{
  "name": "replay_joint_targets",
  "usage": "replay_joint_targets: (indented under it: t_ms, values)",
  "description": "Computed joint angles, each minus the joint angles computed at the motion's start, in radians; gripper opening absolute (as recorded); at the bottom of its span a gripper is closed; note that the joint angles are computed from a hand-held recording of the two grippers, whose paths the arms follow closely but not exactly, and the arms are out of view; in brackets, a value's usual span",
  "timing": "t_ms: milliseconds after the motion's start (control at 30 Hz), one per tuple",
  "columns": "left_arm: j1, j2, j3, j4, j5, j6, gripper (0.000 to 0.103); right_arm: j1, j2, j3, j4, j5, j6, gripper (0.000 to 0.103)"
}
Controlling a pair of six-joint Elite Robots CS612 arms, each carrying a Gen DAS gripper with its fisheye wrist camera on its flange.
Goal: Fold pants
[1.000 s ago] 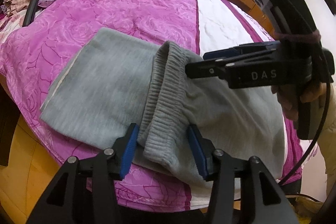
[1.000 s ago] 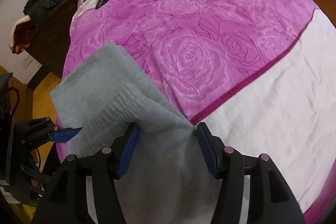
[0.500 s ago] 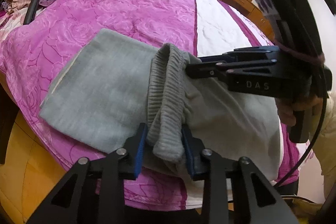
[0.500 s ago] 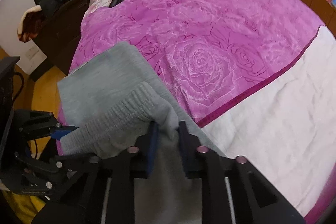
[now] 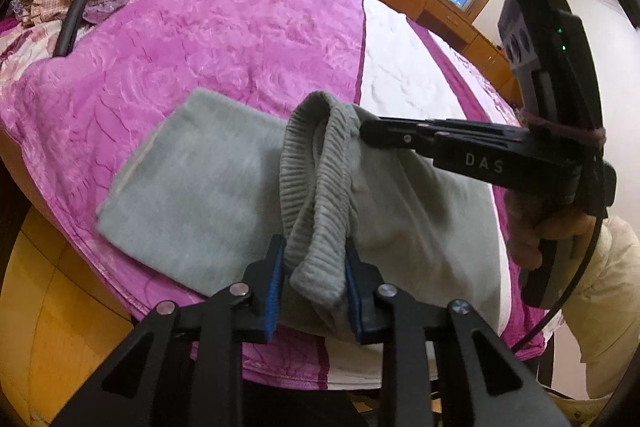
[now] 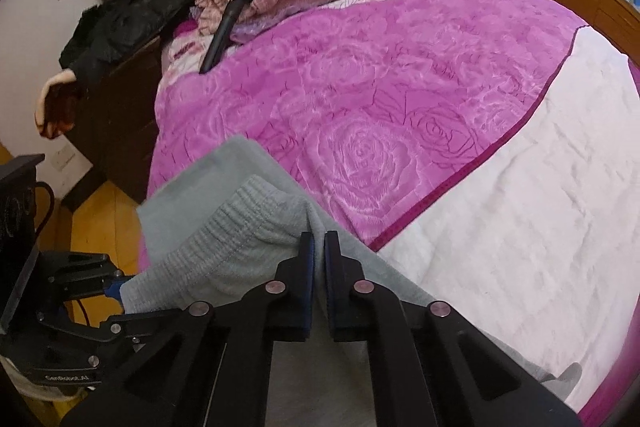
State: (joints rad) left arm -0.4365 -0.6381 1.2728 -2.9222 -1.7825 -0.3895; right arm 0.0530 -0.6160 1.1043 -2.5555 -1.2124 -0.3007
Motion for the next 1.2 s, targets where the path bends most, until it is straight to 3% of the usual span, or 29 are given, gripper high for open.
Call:
replay_joint_targets:
  t_ms: [333, 567, 833, 1000, 1067, 1200]
  values:
    - [0.026, -0.034, 0.017, -0.039, 0.047, 0.059, 0.027, 0.024, 0.038, -0.085, -0.006, 0.063, 0.05, 0.0]
    - [0.055, -0.01, -0.025, 0.027, 0.077, 0.086, 0.028, 0.051, 0.112, -0.202, 0.05, 0.052, 0.08, 0.0]
    - [0.07, 0.007, -0.022, 0.092, 0.072, 0.056, 0.033, 0.057, 0.164, -0.265, 0.119, 0.043, 0.1, 0.0]
    - [0.08, -0.009, 0.011, 0.053, 0.045, 0.014, 0.033, 0.047, 0.15, -0.245, 0.092, 0.089, 0.131, 0.0]
    - [0.075, -0.024, 0.028, 0.039, 0.071, 0.015, 0.033, 0.03, 0.13, -0.209, 0.048, 0.13, 0.179, 0.0]
    - [0.065, -0.054, 0.065, 0.01, 0.13, 0.026, 0.032, -0.001, 0.075, -0.113, -0.033, 0.116, 0.275, 0.0]
